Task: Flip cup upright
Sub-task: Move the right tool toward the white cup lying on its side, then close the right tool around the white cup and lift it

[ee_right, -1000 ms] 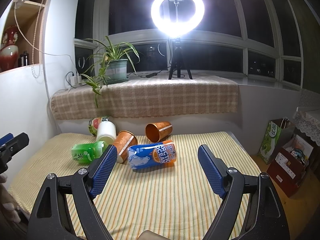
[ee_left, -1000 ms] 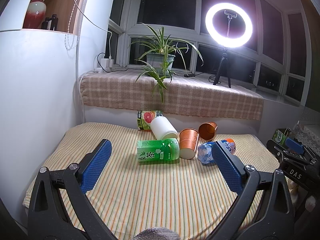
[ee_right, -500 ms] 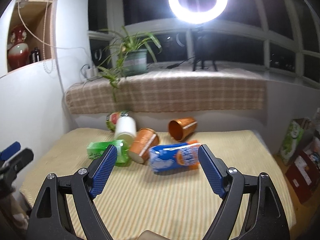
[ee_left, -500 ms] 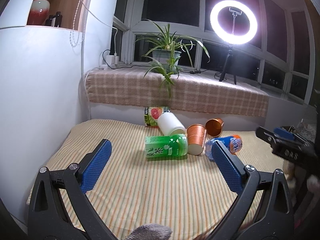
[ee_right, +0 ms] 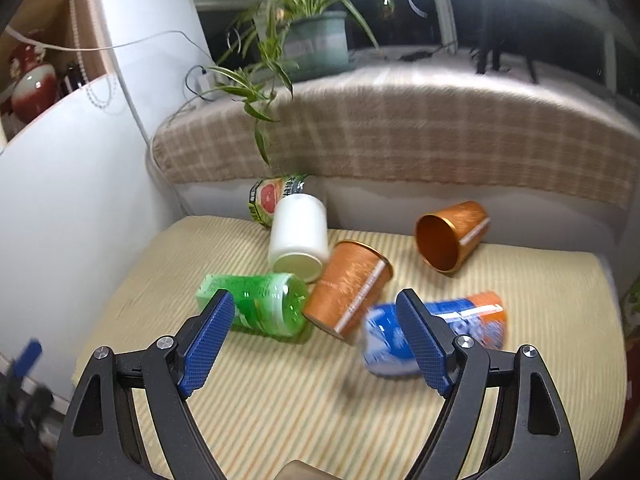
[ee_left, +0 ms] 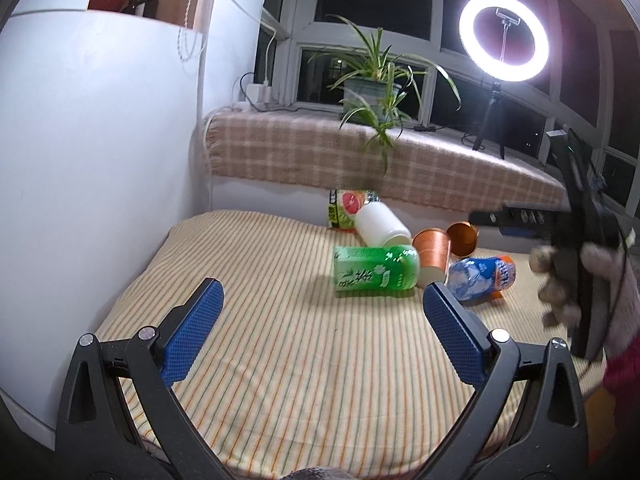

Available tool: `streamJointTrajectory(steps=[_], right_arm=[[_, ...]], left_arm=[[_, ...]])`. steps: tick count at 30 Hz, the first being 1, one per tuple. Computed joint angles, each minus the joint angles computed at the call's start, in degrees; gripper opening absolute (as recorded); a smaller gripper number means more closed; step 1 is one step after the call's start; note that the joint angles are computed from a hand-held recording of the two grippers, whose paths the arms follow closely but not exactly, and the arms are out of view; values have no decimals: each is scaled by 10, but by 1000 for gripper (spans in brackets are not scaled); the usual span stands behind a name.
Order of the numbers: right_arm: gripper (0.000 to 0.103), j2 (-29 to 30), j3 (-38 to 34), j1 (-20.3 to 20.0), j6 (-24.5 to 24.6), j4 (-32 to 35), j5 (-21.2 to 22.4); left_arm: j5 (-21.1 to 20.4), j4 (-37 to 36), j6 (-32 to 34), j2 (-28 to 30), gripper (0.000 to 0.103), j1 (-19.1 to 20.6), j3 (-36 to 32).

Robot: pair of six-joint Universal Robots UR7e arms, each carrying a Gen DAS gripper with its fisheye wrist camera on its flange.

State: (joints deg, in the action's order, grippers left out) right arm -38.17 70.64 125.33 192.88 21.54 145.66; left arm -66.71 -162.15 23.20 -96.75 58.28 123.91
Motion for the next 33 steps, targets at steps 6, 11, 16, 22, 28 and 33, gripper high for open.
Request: streamJointTrajectory(steps=[6, 11, 16, 22, 28, 33], right_arm=[[83, 32, -89, -43, 40, 100, -79], [83, 94, -210, -71, 51, 213, -120], [83, 156, -324, -96, 63, 298, -145], [83, 206, -414, -121, 73, 351, -159], [83, 248, -491, -135, 71, 396, -179], [83, 284, -554, -143, 72, 435, -184]], left_arm=[[8, 5, -1, 5, 102, 13, -8], [13, 3, -1, 13, 102, 26, -17], [23, 6, -6, 24, 102, 38, -29], [33, 1, -5, 39, 102, 49, -41], [38, 3, -6, 53, 102, 58, -51], [41, 0, -3, 60, 102, 61, -53]])
